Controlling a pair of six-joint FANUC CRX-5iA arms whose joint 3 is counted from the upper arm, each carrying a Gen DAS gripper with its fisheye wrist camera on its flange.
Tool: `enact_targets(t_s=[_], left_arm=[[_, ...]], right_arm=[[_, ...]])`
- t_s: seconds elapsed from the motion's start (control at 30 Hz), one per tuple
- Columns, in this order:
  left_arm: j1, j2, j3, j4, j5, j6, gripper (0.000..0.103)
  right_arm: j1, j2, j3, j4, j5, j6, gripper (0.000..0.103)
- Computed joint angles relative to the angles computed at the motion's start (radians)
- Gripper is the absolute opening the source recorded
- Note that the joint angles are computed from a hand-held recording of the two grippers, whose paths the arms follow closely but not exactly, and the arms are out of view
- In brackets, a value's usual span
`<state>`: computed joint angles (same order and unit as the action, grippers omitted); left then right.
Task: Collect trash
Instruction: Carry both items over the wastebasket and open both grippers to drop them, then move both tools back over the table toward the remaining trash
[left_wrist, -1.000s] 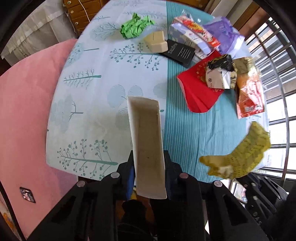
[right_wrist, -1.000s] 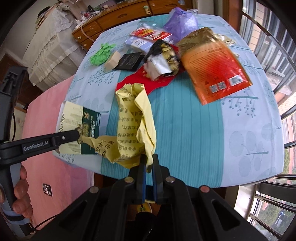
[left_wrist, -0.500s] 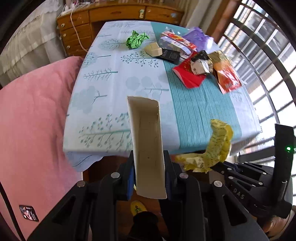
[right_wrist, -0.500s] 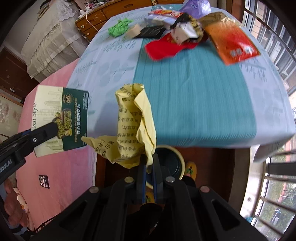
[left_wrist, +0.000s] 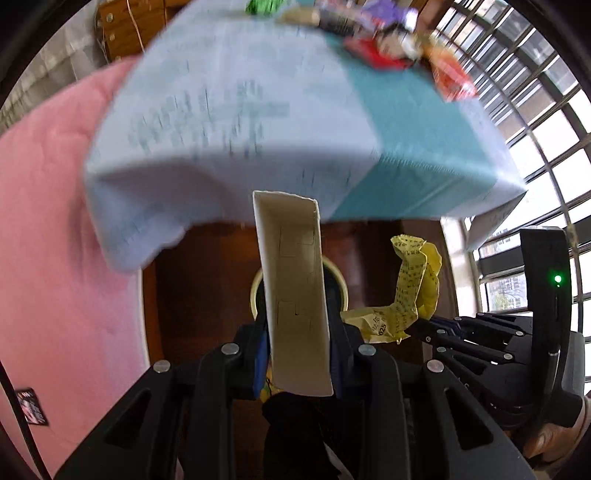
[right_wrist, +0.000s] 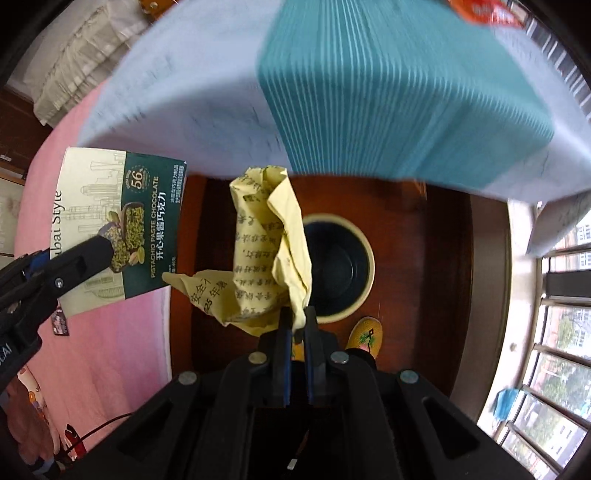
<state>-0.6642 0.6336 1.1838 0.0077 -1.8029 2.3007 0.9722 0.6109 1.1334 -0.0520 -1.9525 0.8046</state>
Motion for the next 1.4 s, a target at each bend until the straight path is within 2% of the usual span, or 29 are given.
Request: enact_targets(t_s=[0.17, 0.27, 0.5, 0.63, 0.73, 0.83, 0.93, 0.97, 1.0, 1.07, 1.3, 1.4], left_arm=[[0.012, -0.073, -0.321, 0.069, 0.186, 0.020, 0.025], [0.015, -0.069, -0.434, 0.092, 0.258, 0.025, 0.025], [0.003, -0.011, -0.511, 0.097, 0.356, 0.025, 0.026], [-0.003, 0.013, -0.546, 0.108, 0.447, 0.011, 0.026], [0.006, -0.006, -0.627, 0.147, 0.559, 0.006, 0.027], [0.022, -0.018, -0.699, 0.200, 0.633, 0.002, 0.042], [0.028, -0.007, -0.708, 0.204, 0.628, 0.027, 0.062], [0.033, -0.003, -0.704, 0.201, 0.619, 0.026, 0.072], [0.033, -0.002, -0.704, 0.198, 0.615, 0.029, 0.076], [0.031, -0.001, -0.700, 0.187, 0.606, 0.039, 0.076], [0.031, -0.001, -0.646, 0.148, 0.511, 0.082, 0.077], [0.024, -0.013, -0.591, 0.126, 0.438, 0.102, 0.077]], right_arm=[[-0.004, -0.091, -0.297, -0.005, 0.162, 0.002, 0.005], [-0.024, -0.123, -0.446, -0.038, 0.263, 0.005, 0.006], [-0.071, -0.100, -0.601, -0.075, 0.391, 0.020, 0.006], [-0.083, -0.078, -0.643, -0.081, 0.457, 0.044, 0.006], [-0.089, -0.072, -0.668, -0.075, 0.493, 0.065, 0.006], [-0.105, -0.074, -0.706, -0.097, 0.544, 0.073, 0.006], [-0.121, -0.079, -0.736, -0.131, 0.574, 0.062, 0.008], [-0.127, -0.075, -0.738, -0.138, 0.580, 0.061, 0.018], [-0.128, -0.071, -0.737, -0.143, 0.581, 0.060, 0.043], [-0.131, -0.076, -0.749, -0.150, 0.598, 0.057, 0.068], [-0.131, -0.110, -0.754, -0.159, 0.599, 0.040, 0.068], [-0.130, -0.131, -0.740, -0.152, 0.577, 0.017, 0.068]])
